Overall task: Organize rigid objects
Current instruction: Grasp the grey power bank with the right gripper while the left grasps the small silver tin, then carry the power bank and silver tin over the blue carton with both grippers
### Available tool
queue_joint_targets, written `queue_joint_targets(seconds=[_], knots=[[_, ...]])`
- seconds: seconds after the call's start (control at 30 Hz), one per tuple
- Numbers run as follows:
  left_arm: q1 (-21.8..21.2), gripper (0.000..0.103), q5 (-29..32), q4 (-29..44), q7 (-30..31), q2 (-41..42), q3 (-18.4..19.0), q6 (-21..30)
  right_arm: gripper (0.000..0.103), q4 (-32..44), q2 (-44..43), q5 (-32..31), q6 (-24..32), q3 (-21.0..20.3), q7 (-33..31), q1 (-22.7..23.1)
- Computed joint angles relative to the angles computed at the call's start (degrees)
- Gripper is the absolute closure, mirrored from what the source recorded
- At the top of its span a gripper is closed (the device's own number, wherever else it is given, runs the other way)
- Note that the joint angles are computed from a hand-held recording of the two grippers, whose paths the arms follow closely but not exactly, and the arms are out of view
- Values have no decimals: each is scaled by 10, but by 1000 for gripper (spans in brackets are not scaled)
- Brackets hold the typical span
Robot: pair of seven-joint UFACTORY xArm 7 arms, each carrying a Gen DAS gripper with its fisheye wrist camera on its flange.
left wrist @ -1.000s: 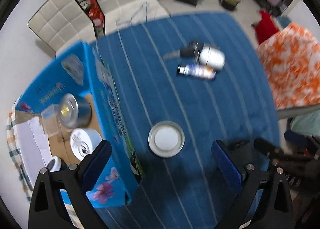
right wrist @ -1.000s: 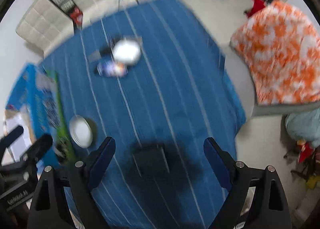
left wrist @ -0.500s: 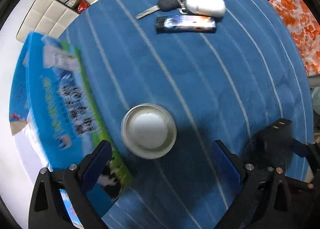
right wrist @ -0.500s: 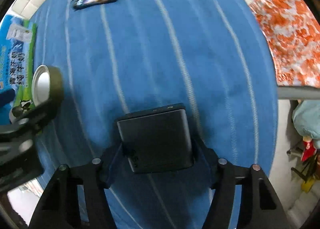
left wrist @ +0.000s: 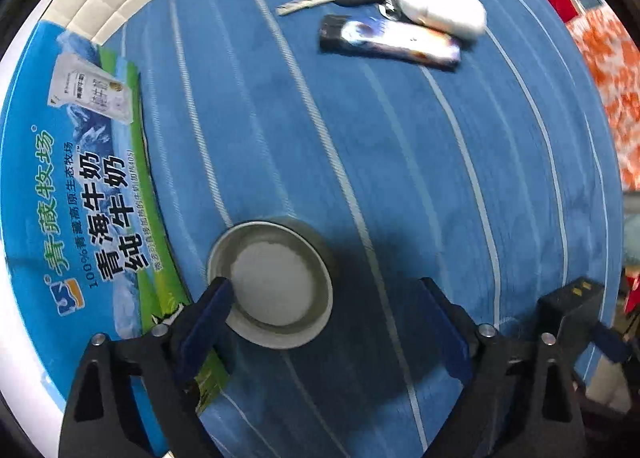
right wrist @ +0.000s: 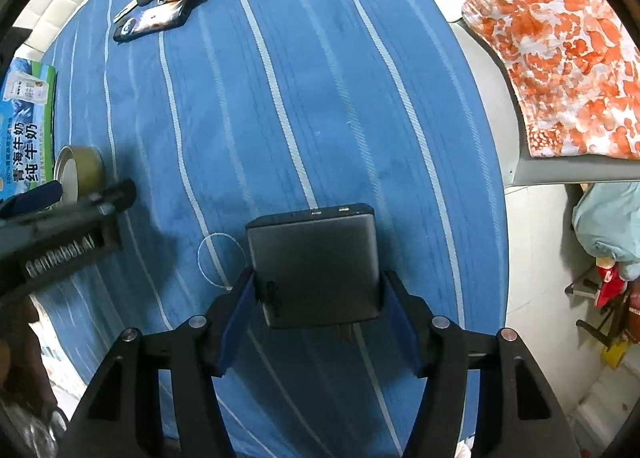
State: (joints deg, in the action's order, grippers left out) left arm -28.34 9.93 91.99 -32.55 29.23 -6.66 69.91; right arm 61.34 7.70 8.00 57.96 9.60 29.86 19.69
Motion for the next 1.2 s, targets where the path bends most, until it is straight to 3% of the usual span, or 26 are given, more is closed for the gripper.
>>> queue_joint_targets(seconds=[0.13, 0.3, 0.37, 0.57, 0.63, 0.73, 1.0, 1.13, 1.2], knots=[[4, 14, -4, -2, -13, 1, 4, -16, 39, 8, 3, -1, 9, 1, 10, 3], [-4, 35, 2, 17, -8, 4, -3, -27, 39, 6, 7, 1, 1, -1, 7, 0], [-17, 38, 3, 34, 6, 13, -11, -23, 39, 5, 10, 1, -3, -2, 5, -1], [-33, 38, -1, 25, 2, -12, -9, -20, 39, 8, 8, 4, -2, -3, 5, -4], [-13, 38, -20, -20, 3, -52, -11, -55, 39, 3, 3, 3, -8, -3, 3, -5], [32, 35, -100, -72, 24, -90, -23, -104, 39, -1, 0, 6, -14, -3, 7, -5], [46, 31, -129, -66, 47, -58, -28, -71, 38, -4, 5, 17, -29, -4, 24, -8], [32, 31, -117, -58, 30, -49, -26, -81, 38, -10, 3, 37, -34, -6, 14, -16], [45, 31, -151, -76, 40, -63, -34, -89, 38, -10, 3, 42, -33, -5, 15, -16]])
